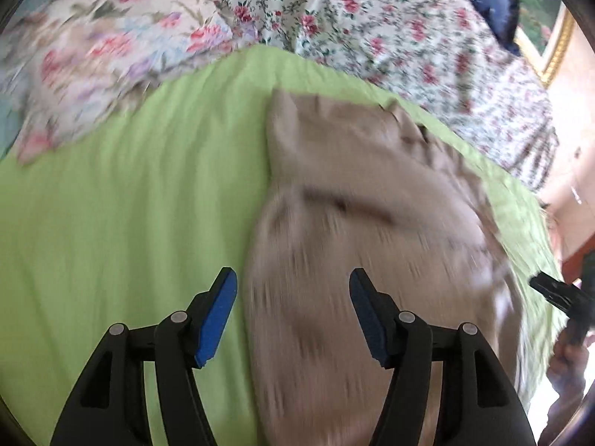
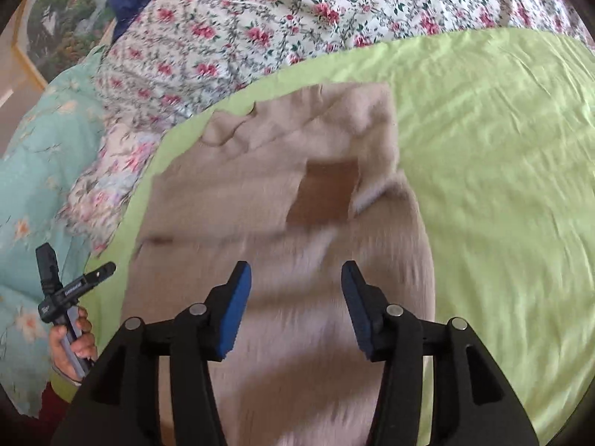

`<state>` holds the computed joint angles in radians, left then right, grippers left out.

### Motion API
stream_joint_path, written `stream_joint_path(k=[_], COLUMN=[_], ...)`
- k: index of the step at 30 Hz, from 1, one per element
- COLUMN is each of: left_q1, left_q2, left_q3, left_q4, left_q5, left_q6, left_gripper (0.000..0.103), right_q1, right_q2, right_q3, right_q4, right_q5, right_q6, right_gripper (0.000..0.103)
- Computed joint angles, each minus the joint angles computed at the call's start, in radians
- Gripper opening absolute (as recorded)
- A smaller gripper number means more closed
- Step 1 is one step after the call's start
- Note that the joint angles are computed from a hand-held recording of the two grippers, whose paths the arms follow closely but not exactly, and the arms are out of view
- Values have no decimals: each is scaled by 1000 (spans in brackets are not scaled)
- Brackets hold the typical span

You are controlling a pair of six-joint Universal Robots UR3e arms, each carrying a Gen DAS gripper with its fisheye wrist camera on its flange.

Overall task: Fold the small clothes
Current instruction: 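Move both grippers to the brown ribbed hem and grasp it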

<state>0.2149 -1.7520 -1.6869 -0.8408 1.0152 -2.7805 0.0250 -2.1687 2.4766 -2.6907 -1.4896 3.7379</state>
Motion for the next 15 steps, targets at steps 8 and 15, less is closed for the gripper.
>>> stream_joint_path(k=[8, 15], left_q1=[260, 412], left_q2=[510, 758], left_q3=[-415, -568], left_q4=[-372, -680], left_q5=[-104, -96], left_q6=[321, 565], left_gripper=[71, 72], right_q1=[327, 636], right_q2=[-135, -277], right_q3=[121, 170], right_q4=[14, 183], right_q5=[-198, -379], right_q6=[246, 505], right_gripper=[53, 53])
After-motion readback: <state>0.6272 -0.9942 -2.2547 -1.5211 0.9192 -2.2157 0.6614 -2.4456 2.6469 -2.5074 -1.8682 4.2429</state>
